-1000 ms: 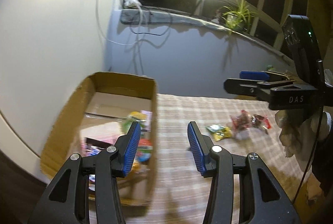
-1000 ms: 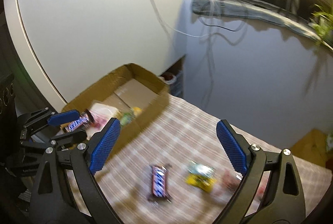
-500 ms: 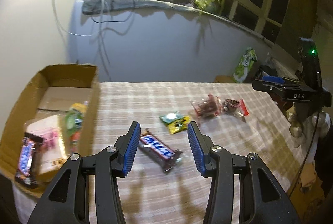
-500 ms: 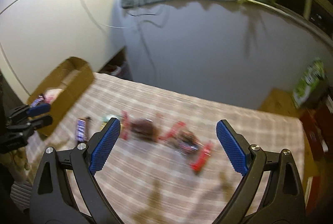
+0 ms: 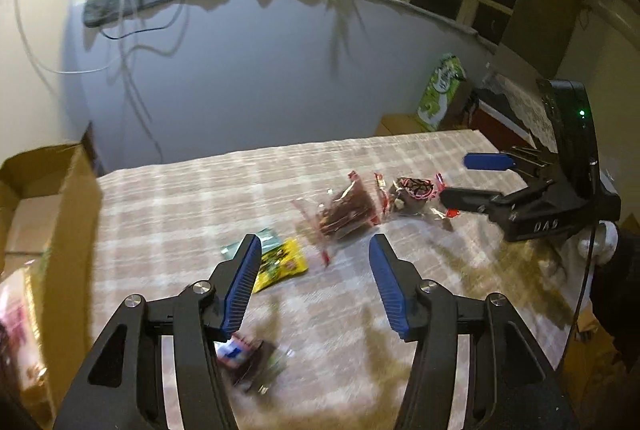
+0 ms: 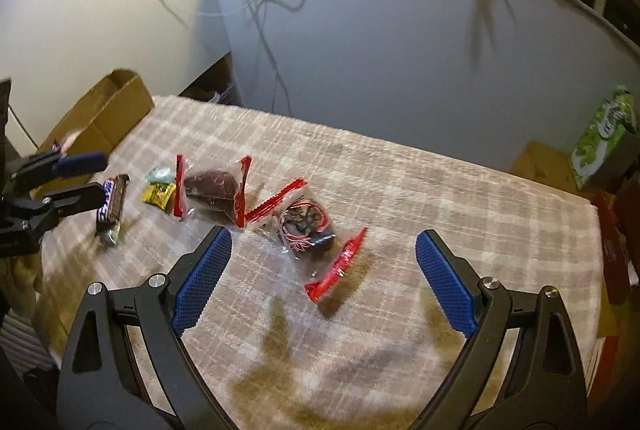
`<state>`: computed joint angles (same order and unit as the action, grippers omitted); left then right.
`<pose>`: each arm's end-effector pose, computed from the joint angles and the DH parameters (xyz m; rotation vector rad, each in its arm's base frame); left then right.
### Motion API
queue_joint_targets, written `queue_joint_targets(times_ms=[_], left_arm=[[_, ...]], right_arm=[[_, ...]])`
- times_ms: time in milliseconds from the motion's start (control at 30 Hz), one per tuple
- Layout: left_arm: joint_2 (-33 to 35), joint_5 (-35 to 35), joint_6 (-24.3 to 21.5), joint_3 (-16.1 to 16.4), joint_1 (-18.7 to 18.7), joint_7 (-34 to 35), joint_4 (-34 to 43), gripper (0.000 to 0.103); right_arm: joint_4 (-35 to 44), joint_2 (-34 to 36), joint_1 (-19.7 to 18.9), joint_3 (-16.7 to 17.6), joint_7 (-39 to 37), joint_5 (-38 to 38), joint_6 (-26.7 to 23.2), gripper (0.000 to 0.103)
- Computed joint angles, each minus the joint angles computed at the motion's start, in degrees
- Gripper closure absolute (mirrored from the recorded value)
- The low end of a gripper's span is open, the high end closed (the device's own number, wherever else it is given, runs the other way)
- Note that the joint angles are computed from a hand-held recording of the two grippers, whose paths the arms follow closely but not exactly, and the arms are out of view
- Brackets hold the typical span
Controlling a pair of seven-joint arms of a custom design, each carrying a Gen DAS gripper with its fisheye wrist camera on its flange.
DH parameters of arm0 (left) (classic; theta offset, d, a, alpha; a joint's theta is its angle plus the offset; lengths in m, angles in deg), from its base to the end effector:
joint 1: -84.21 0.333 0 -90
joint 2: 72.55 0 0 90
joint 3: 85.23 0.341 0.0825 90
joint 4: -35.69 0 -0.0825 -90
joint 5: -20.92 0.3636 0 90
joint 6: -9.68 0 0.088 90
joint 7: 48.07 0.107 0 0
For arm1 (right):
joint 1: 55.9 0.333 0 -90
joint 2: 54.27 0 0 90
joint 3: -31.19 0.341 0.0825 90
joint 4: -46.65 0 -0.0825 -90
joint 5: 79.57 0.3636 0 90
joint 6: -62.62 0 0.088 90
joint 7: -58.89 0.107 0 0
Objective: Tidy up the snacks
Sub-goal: 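Grasp the red-tied brown candy bag with the left tool while the right tool grasps the red-edged candy packet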
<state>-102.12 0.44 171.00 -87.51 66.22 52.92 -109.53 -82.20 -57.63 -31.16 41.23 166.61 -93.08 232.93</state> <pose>0.3837 -0.1262 0.5728 -1.5947 2.0688 -1.0307 0.4360 0.3245 0.5183 -2.0823 1.2101 -0.4825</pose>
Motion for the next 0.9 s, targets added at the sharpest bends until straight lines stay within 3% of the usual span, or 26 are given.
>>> queue_joint_targets(times_ms=[200,633,900], left_arm=[[5.31,-0.25,-0.5,-0.02,-1.19,2.54,3.74,0.048],[13.67,1.28,-0.97,-3.2,1.99,5.47,9.73,0.044],[15.69,0.55,-1.22,-4.69,2.85,6.3,10.44,0.046]], right_arm=[[3.34,4.09,0.95,-0.49,-5.42,3.02,-1.18,0.008],[5.9,7.84,1.19,-0.34,-16.65,12.57,-1.55,0.008],[6.36,8.52,1.55,-0.4,-19.14,14.56,-1.26,0.012]])
